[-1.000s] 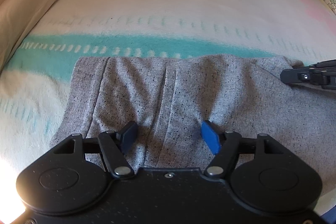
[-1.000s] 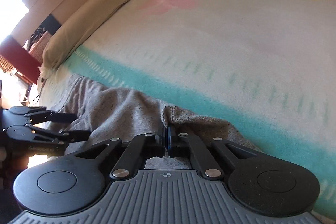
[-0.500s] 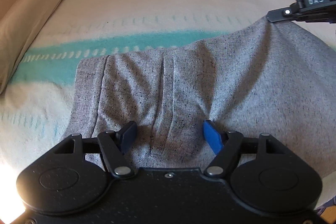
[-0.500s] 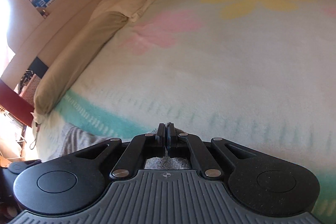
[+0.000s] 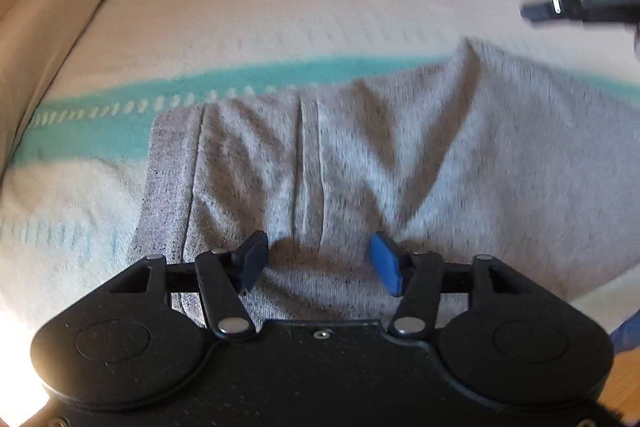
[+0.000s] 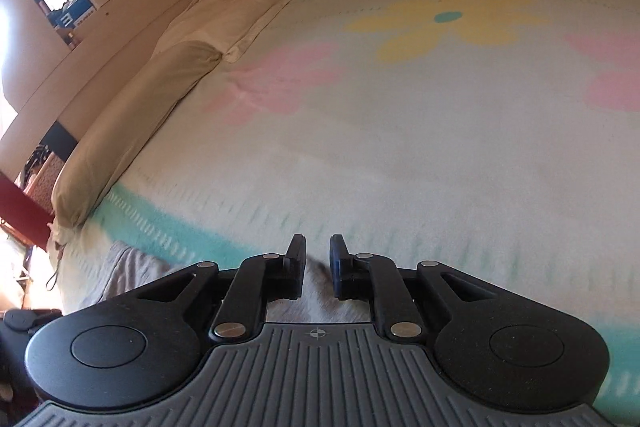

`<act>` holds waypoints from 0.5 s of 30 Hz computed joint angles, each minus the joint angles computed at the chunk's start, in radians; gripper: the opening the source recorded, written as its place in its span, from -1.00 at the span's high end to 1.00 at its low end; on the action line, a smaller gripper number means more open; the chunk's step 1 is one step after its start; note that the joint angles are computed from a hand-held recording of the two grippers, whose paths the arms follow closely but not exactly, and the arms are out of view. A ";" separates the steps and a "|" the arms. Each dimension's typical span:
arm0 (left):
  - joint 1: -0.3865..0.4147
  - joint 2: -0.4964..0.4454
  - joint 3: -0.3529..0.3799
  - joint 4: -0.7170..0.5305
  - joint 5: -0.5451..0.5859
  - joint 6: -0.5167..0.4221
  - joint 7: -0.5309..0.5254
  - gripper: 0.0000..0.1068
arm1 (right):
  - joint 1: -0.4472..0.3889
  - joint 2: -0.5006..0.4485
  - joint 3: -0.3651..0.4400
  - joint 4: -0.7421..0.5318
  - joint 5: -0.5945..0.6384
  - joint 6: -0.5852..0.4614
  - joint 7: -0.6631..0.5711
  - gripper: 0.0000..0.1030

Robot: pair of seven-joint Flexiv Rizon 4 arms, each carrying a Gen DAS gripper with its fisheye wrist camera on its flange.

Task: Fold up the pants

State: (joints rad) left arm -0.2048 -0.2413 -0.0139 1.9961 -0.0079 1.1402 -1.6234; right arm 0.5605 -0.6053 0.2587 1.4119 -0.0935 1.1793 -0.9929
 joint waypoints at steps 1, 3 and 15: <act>0.017 0.000 -0.016 0.023 -0.059 0.063 0.001 -0.14 | -0.002 -0.004 0.015 -0.007 -0.002 -0.026 -0.022 0.73; 0.037 -0.021 -0.034 0.026 -0.154 0.113 -0.019 -0.18 | 0.013 -0.007 0.015 -0.006 -0.024 -0.067 -0.057 0.73; -0.101 -0.157 0.198 -0.234 0.299 -0.118 -0.534 -0.34 | 0.101 0.131 -0.139 0.214 -0.317 -0.255 0.178 0.74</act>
State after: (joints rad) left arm -0.3061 -0.3987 0.1840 1.7618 0.2908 1.0227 -2.1572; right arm 0.6612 -0.4740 0.1197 1.6258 -0.4104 0.9240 -0.8148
